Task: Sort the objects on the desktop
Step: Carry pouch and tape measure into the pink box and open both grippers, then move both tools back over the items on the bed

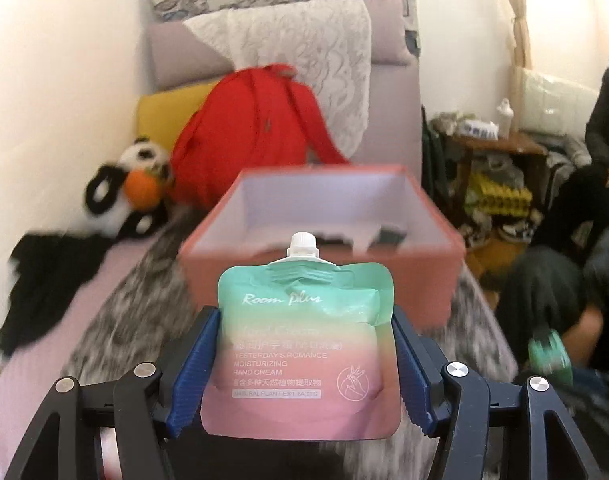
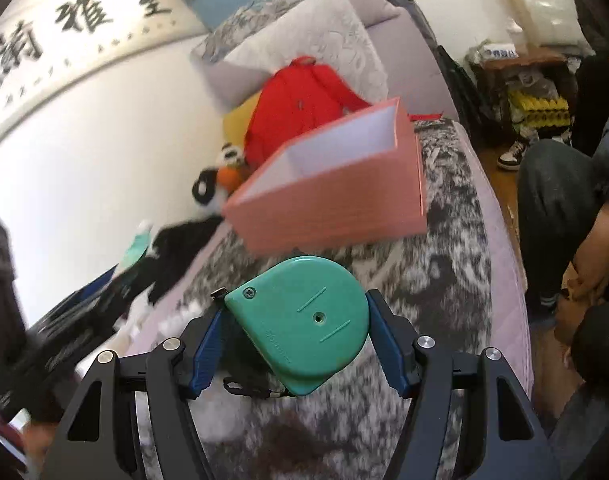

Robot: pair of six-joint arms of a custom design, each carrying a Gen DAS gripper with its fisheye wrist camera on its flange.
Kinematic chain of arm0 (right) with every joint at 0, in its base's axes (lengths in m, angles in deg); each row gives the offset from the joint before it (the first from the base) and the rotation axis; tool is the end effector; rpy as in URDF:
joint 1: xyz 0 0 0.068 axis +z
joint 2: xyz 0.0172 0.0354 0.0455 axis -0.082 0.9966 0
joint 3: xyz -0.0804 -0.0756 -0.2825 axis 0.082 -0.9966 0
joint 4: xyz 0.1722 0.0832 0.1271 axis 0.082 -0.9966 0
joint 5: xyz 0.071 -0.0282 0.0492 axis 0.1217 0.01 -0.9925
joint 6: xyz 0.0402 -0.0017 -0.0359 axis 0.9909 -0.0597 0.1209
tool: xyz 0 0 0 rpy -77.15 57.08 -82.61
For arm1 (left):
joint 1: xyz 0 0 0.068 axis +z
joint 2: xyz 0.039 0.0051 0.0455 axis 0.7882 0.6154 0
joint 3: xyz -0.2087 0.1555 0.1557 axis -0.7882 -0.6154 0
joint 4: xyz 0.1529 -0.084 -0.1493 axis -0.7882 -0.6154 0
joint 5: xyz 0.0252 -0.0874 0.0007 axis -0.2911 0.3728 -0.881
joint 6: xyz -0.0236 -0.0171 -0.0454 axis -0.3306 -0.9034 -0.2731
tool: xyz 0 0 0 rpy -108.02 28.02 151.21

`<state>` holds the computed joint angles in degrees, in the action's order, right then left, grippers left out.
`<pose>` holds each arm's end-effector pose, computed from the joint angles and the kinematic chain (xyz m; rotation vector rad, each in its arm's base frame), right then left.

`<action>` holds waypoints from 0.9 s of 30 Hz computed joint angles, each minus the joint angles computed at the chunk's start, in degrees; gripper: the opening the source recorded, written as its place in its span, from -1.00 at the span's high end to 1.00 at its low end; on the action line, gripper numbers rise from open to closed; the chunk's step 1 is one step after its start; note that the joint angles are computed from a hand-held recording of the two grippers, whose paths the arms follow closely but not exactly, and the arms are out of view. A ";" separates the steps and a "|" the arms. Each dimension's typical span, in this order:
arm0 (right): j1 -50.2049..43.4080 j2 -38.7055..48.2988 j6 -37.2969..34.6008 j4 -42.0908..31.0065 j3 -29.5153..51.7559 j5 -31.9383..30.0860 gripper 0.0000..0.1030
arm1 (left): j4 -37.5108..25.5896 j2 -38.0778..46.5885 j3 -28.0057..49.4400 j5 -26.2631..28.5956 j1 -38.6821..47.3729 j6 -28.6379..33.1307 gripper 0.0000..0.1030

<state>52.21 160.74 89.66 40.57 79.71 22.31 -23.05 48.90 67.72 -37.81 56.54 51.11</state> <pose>0.1510 0.1988 0.1945 0.2986 2.1082 0.6322 0.2635 0.0104 0.2574 0.3457 2.0840 -0.1231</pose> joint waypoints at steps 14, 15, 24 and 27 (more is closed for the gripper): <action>-27.80 17.40 -24.90 -39.99 53.81 -7.58 -0.97 | -9.05 28.73 37.71 -12.45 -5.75 -9.80 -0.88; -27.21 15.31 -24.23 -36.62 49.79 -7.39 -0.97 | -7.59 28.11 36.19 -10.50 -4.45 -9.96 -0.88; -0.37 -0.04 -7.17 -13.37 10.53 14.83 -0.99 | 5.39 5.19 -4.39 10.89 21.97 5.45 -0.94; 8.51 4.43 4.97 -12.21 6.89 17.10 -0.99 | 1.50 1.52 -12.27 14.77 34.27 16.65 -0.95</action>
<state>60.72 165.16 94.63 28.35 86.60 39.41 -21.55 50.41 55.45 -23.04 90.81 67.76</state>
